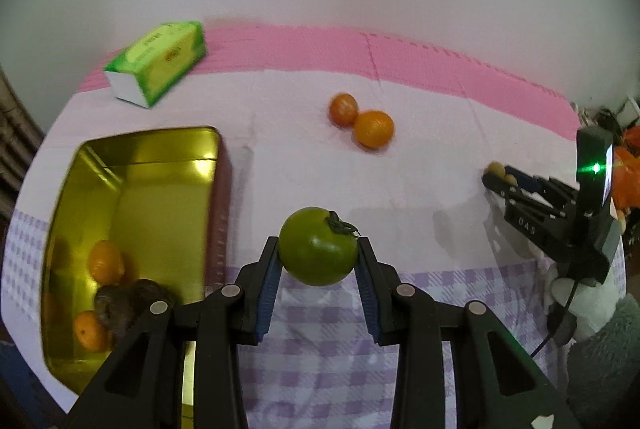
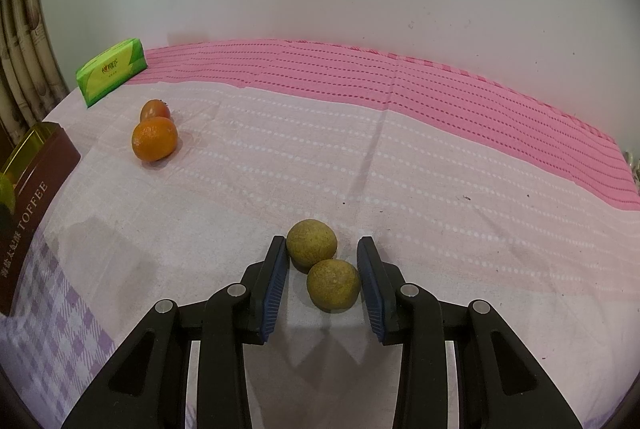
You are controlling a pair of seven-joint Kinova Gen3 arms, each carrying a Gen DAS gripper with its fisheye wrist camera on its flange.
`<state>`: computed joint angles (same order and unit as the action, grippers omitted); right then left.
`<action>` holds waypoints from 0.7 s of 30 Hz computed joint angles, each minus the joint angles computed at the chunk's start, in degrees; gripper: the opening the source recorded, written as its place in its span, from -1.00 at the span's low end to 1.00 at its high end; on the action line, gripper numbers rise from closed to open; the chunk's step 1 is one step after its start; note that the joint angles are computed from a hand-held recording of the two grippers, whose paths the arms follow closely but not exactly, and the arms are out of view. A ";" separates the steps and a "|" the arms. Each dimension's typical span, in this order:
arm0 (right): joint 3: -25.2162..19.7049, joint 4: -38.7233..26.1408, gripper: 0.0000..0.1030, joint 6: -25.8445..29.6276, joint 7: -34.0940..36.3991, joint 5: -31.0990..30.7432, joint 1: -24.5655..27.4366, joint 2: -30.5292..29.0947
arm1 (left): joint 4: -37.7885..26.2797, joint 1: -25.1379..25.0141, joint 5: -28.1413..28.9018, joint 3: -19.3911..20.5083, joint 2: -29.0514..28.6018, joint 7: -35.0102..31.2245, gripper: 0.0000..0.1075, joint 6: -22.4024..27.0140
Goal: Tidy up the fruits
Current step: 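Carry the green tomato with the left gripper over the gold tin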
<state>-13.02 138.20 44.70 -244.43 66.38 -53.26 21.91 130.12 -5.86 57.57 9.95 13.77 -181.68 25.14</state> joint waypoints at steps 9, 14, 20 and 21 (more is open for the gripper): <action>-0.06 0.00 -0.28 0.00 0.21 -0.01 0.14 -0.02 | -2.68 -3.21 -0.68 -3.45 -0.80 1.72 -0.39 1.83; -0.07 0.21 -0.28 -0.01 0.17 -0.09 0.06 -0.14 | -4.44 -5.49 -2.34 -4.09 0.72 4.16 -0.39 0.84; -0.04 0.10 -0.28 0.05 0.35 -0.23 0.03 -0.10 | -5.68 -8.23 -4.74 -3.26 2.38 6.68 -0.39 -1.01; -0.02 -0.04 -0.28 0.07 0.50 -0.25 0.06 -0.03 | -5.84 -8.69 -5.06 -2.96 2.65 6.98 -0.39 -1.32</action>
<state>-13.04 138.17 44.77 -243.93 66.13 -53.19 21.88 124.28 -14.56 52.51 6.99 16.42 -174.70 23.82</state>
